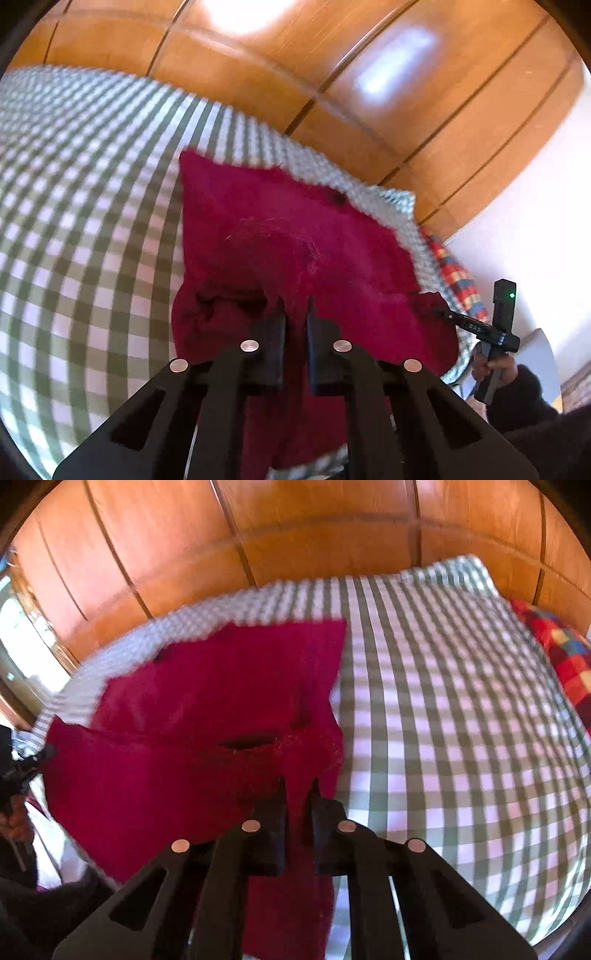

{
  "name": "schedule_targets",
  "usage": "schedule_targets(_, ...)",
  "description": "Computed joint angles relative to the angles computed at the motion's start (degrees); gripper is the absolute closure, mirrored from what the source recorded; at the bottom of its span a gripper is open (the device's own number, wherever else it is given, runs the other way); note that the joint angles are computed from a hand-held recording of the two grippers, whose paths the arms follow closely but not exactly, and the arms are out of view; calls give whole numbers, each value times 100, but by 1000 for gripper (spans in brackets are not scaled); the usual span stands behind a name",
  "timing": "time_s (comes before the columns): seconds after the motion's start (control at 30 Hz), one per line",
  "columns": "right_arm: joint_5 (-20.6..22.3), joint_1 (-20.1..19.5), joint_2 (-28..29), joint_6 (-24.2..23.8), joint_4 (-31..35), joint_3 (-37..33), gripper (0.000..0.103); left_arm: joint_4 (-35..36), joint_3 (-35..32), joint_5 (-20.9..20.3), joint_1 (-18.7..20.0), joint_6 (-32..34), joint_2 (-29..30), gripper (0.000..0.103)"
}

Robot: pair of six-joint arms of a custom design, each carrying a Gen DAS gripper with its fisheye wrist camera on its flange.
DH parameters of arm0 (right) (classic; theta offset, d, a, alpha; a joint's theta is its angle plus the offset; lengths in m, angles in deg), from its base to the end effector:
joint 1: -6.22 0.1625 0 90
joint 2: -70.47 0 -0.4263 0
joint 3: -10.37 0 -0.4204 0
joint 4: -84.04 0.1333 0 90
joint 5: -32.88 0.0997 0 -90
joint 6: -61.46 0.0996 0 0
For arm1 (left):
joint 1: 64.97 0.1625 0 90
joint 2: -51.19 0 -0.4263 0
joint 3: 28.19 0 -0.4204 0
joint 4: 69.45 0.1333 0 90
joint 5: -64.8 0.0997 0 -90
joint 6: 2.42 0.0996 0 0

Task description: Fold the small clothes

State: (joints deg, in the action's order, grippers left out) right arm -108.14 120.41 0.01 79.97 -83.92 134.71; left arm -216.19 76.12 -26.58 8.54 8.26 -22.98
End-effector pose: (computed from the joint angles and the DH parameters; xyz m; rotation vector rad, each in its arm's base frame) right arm 0.2587 -0.4396 0.2081 -0.1207 -2.3245 0.8623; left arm -0.0486 -0.6255 0.3172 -0.7159 -2.9262 0.7094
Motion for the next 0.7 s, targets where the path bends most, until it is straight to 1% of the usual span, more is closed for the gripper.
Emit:
schedule_targets(0.07,12,153,-53,-241,-249,-46,94,-67,40,-154,-24,64,-164,96)
schedule_targets(0.1,-3,205,-45,-410,-402,-116,94,-114,23,-116,-65,80,-216,96)
schedule_targets(0.17,32,186,94,-703,-682,-369,94,-187,-103,-68,-105,74,-185,96)
schedule_targets(0.2,98,121,141,-872,-846,-486,94,-235,-220,21,-138,72,-118,96)
schedule_targets(0.27,88,-34,262,-1147,-1023,-714,94,-262,-530,194,-175,75,100,96)
schedule_targets(0.33,193,-333,372,-1241,-1049,-1006,94,-190,-944,323,-175,45,411,96)
schedule_targets(0.37,158,-496,447,-1241,-1024,-1162,94,-149,-1210,459,-190,47,629,96)
schedule_targets(0.43,237,-772,578,-1030,-807,-1449,94,27,-1729,703,-209,6,1053,96)
schedule_targets(0.5,202,-1039,801,-859,-507,-1782,94,136,-2184,1077,-248,17,1463,96)
schedule_targets(0.53,185,-1131,879,-787,-394,-1874,94,351,-2527,1187,-231,-69,1735,96)
schedule_targets(0.57,179,-1225,951,-704,-247,-1959,94,473,-2728,1292,-229,-66,1907,96)
schedule_targets(0.6,253,-1344,1024,-625,-51,-2047,94,560,-2953,1601,-250,-100,2134,96)
schedule_targets(0.63,267,-1403,1046,-598,11,-2039,93,751,-3146,1693,-233,-169,2292,96)
schedule_targets(0.67,276,-1473,1085,-547,73,-2042,91,961,-3292,1704,-202,-165,2410,96)
schedule_targets(0.7,387,-1533,1076,-525,31,-1988,88,1093,-3364,1764,-196,-184,2468,95)
